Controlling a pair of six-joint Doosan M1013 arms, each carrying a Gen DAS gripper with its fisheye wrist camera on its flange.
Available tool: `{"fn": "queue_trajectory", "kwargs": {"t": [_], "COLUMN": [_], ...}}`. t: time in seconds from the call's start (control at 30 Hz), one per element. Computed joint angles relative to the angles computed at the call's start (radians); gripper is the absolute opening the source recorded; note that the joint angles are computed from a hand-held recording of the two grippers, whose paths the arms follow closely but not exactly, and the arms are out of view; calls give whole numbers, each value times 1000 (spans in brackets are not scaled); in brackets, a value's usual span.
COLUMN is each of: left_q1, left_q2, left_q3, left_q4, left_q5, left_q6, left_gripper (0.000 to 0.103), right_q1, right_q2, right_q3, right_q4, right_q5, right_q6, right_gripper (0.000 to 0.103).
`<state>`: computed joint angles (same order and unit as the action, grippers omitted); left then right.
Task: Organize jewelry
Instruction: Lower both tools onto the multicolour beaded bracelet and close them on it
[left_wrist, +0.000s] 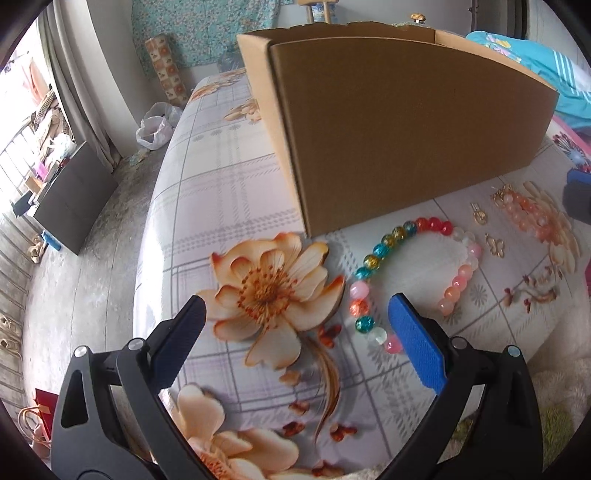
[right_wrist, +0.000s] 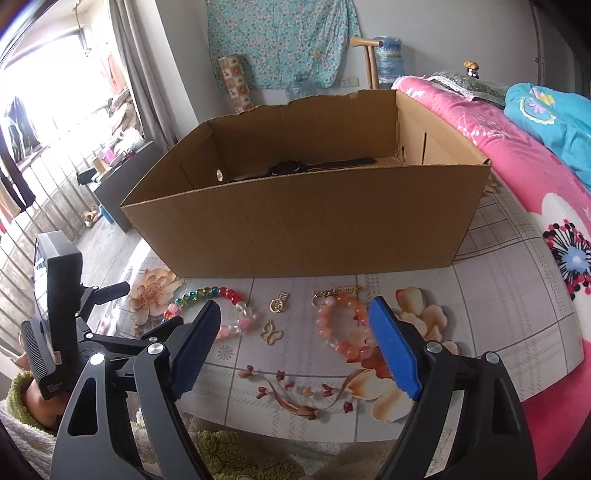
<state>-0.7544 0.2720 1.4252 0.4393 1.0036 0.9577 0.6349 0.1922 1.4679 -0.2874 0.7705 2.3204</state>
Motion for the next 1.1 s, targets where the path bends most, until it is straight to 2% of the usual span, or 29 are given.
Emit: {"fn": "queue_trajectory", "kwargs": {"t": [0.17, 0.37, 0.4, 0.43, 0.63, 0.8, 0.93, 1.1], "left_q1": [12, 10, 1, 0, 12, 30, 37, 36], "left_q2": [-17, -28, -29, -31, -41, -42, -32, -25], "left_q3": [13, 21, 21, 22, 29, 37, 28, 19], "left_q4": [-61, -55, -52, -57, -149, -212, -209, -197], "left_q5": [5, 10, 10, -3, -68, -103, -94, -83], "left_q6": [-4, 7, 5, 14, 63, 96, 107, 97], "left_gripper": [96, 94, 90, 82, 63, 54, 45, 41], "right_q1": [2, -2, -3, -4, 4, 7, 6, 1], "right_q2": [7, 18, 20, 22, 38, 55, 68, 71], "right_q3": [-4, -12, -14, -16, -33, -51, -66, -72], "right_q4": [46, 146, 166, 177, 245, 297, 344, 378], "right_q5": [-7, -13, -13, -12, 0, 28, 53, 74], "right_q6": [-50, -132, -151, -163, -235, -299, -335, -356], "right_gripper": [79, 70, 67, 66, 60, 56, 50, 43]}}
